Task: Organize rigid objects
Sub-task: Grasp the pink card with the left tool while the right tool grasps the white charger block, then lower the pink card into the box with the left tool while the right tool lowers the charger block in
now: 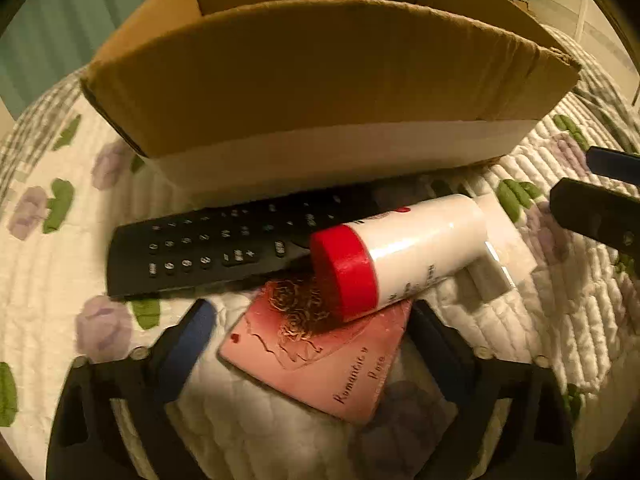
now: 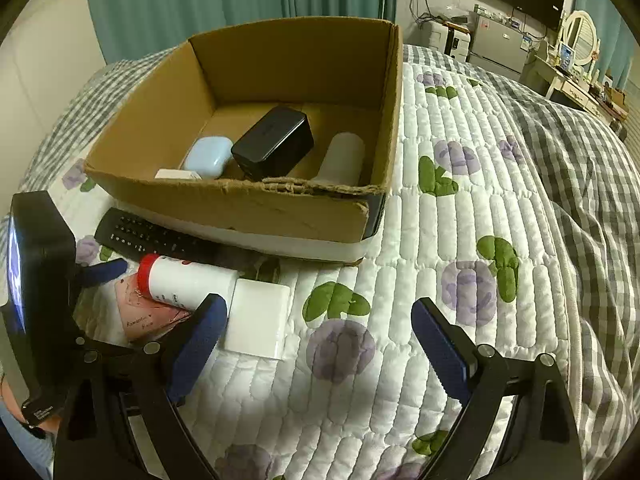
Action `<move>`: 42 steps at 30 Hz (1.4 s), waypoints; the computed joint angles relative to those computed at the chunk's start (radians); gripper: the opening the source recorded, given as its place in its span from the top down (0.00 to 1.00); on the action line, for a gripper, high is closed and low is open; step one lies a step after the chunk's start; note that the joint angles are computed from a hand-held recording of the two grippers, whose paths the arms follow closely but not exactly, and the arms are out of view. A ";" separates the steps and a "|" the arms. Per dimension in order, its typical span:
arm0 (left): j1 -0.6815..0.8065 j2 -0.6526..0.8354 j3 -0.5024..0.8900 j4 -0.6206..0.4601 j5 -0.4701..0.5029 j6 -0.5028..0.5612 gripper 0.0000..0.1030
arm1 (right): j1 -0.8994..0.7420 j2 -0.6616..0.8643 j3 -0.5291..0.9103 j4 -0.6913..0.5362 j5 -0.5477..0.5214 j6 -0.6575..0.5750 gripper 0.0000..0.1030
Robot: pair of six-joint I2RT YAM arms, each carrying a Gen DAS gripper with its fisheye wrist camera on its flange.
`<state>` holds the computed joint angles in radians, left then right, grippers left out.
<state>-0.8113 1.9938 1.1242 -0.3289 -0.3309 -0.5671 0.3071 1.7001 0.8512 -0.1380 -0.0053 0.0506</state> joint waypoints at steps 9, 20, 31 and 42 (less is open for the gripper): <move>-0.046 -0.147 -0.080 -0.038 -0.007 -0.068 0.28 | 0.036 0.017 -0.004 0.000 0.017 -0.002 0.16; 0.010 -0.357 -0.222 0.033 0.032 -0.058 0.66 | 0.109 0.233 0.146 -0.063 0.010 0.025 0.41; -0.033 -0.346 -0.233 0.087 0.035 -0.018 0.83 | 0.123 0.159 0.071 -0.007 0.042 0.041 0.60; -0.122 -0.495 -0.151 -0.079 -0.089 -0.018 0.91 | 0.151 -0.129 -0.076 -0.015 0.097 0.045 0.60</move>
<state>-0.9329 1.4990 0.9733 -0.4080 -0.4195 -0.5855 0.4579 1.5706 0.7748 -0.1525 0.0919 0.0955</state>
